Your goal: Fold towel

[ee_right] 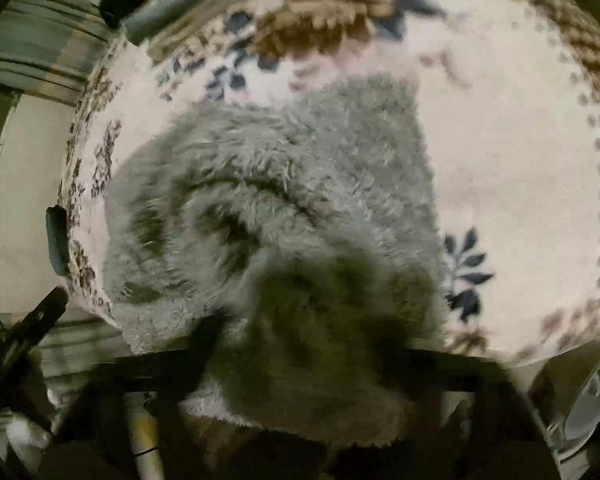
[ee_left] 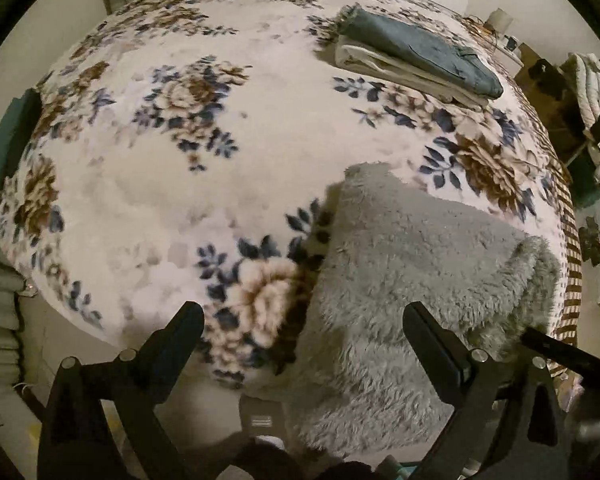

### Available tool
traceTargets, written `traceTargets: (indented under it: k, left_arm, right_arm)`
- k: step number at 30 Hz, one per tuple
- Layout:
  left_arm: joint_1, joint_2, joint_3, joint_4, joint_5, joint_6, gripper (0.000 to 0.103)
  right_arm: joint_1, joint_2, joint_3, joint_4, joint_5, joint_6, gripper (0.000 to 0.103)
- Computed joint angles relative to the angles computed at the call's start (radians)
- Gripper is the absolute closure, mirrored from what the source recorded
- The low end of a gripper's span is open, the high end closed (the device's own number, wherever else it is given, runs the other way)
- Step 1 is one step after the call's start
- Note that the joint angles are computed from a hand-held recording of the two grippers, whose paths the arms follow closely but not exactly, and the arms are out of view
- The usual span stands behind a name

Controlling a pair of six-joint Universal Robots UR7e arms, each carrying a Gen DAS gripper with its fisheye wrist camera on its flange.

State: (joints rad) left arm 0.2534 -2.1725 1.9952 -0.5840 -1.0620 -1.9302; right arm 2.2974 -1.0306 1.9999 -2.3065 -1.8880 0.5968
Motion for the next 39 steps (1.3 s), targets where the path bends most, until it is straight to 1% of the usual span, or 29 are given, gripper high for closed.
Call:
traceTargets:
  k: [1, 2, 5, 7, 8, 9, 10, 11, 12, 13, 14, 15, 16, 18, 19, 20, 22, 25, 26, 27, 29, 30, 31, 33, 35, 36, 37, 38, 39]
  left_arm:
    - [0.036, 0.002, 0.007, -0.038, 0.027, 0.030, 0.001]
    - [0.050, -0.002, 0.013, -0.067, 0.038, 0.050, 0.001]
    - [0.126, 0.024, 0.042, -0.193, 0.087, 0.151, 0.001]
    - [0.182, 0.048, 0.065, -0.290, 0.112, 0.238, 0.001]
    - [0.216, 0.067, 0.080, -0.343, 0.124, 0.289, 0.001]
    - [0.246, 0.083, 0.094, -0.389, 0.129, 0.333, 0.001]
    - [0.273, 0.096, 0.106, -0.430, 0.131, 0.371, 0.001]
    - [0.308, 0.117, 0.121, -0.481, 0.131, 0.419, 0.001]
    - [0.328, 0.131, 0.130, -0.506, 0.129, 0.446, 0.001]
    - [0.343, 0.144, 0.137, -0.526, 0.126, 0.467, 0.001]
    - [0.351, 0.149, 0.142, -0.544, 0.121, 0.485, 0.001]
    - [0.351, 0.150, 0.145, -0.558, 0.118, 0.497, 0.001]
    - [0.345, 0.150, 0.145, -0.556, 0.119, 0.497, 0.001]
    - [0.327, 0.149, 0.141, -0.545, 0.115, 0.496, 0.001]
    - [0.322, 0.149, 0.140, -0.540, 0.113, 0.490, 0.001]
    - [0.315, 0.146, 0.138, -0.535, 0.110, 0.482, 0.001]
    - [0.313, 0.148, 0.135, -0.535, 0.104, 0.478, 0.001]
    - [0.312, 0.155, 0.127, -0.528, 0.106, 0.478, 0.001]
    - [0.313, 0.160, 0.120, -0.519, 0.106, 0.479, 0.001]
    - [0.316, 0.163, 0.116, -0.520, 0.108, 0.484, 0.001]
    - [0.314, 0.168, 0.098, -0.506, 0.118, 0.494, 0.001]
    - [0.313, 0.170, 0.090, -0.499, 0.124, 0.498, 0.001]
    - [0.312, 0.172, 0.082, -0.495, 0.132, 0.503, 0.001]
    - [0.320, 0.187, 0.061, -0.485, 0.147, 0.513, 0.001]
    - [0.334, 0.206, 0.040, -0.500, 0.152, 0.529, 0.001]
    - [0.338, 0.214, 0.032, -0.511, 0.151, 0.538, 0.001]
    - [0.344, 0.230, 0.021, -0.539, 0.146, 0.562, 0.001]
    - [0.348, 0.252, 0.008, -0.581, 0.141, 0.600, 0.001]
    - [0.348, 0.276, -0.002, -0.614, 0.142, 0.636, 0.001]
  right_arm:
    - [0.004, -0.026, 0.019, -0.031, -0.001, 0.013, 0.074]
    - [0.005, -0.054, 0.034, -0.051, 0.002, 0.038, 0.074]
    - [0.008, -0.153, 0.069, -0.056, -0.021, 0.120, 0.075]
    - [0.004, -0.202, 0.076, -0.026, -0.053, 0.152, 0.075]
    - [-0.004, -0.226, 0.081, 0.011, -0.078, 0.170, 0.075]
    - [-0.019, -0.241, 0.085, 0.043, -0.093, 0.182, 0.074]
    - [-0.046, -0.255, 0.097, 0.087, -0.097, 0.203, 0.069]
    - [-0.099, -0.261, 0.113, 0.140, -0.064, 0.218, 0.066]
    - [-0.134, -0.265, 0.123, 0.175, -0.037, 0.225, 0.057]
    - [-0.170, -0.266, 0.124, 0.231, -0.014, 0.250, 0.055]
    - [-0.188, -0.275, 0.131, 0.248, -0.011, 0.272, 0.055]
    - [-0.187, -0.298, 0.140, 0.223, -0.018, 0.278, 0.054]
    - [-0.179, -0.319, 0.149, 0.180, -0.023, 0.263, 0.049]
    - [-0.149, -0.350, 0.160, 0.087, -0.038, 0.226, 0.046]
    - [-0.138, -0.356, 0.158, 0.059, -0.039, 0.210, 0.040]
    - [-0.139, -0.356, 0.159, 0.023, -0.018, 0.193, 0.038]
    - [-0.173, -0.346, 0.181, -0.067, 0.077, 0.161, 0.037]
    - [-0.236, -0.283, 0.201, -0.124, 0.174, 0.173, 0.038]
    - [-0.241, -0.267, 0.210, -0.162, 0.174, 0.176, 0.050]
    - [-0.230, -0.246, 0.207, -0.209, 0.143, 0.177, 0.087]
    - [-0.193, -0.215, 0.161, -0.216, 0.073, 0.154, 0.086]
    - [-0.171, -0.206, 0.141, -0.247, 0.030, 0.138, 0.087]
    - [-0.165, -0.192, 0.128, -0.279, 0.010, 0.131, 0.087]
    - [-0.166, -0.177, 0.094, -0.272, -0.020, 0.126, 0.087]
    - [-0.190, -0.151, 0.063, -0.234, -0.033, 0.108, 0.085]
    - [-0.220, -0.143, 0.047, -0.170, 0.001, 0.100, 0.081]
    - [-0.248, -0.139, 0.038, -0.112, 0.041, 0.109, 0.073]
    - [-0.263, -0.159, 0.055, -0.095, 0.066, 0.135, 0.068]
    - [-0.261, -0.196, 0.089, -0.121, 0.065, 0.145, 0.056]
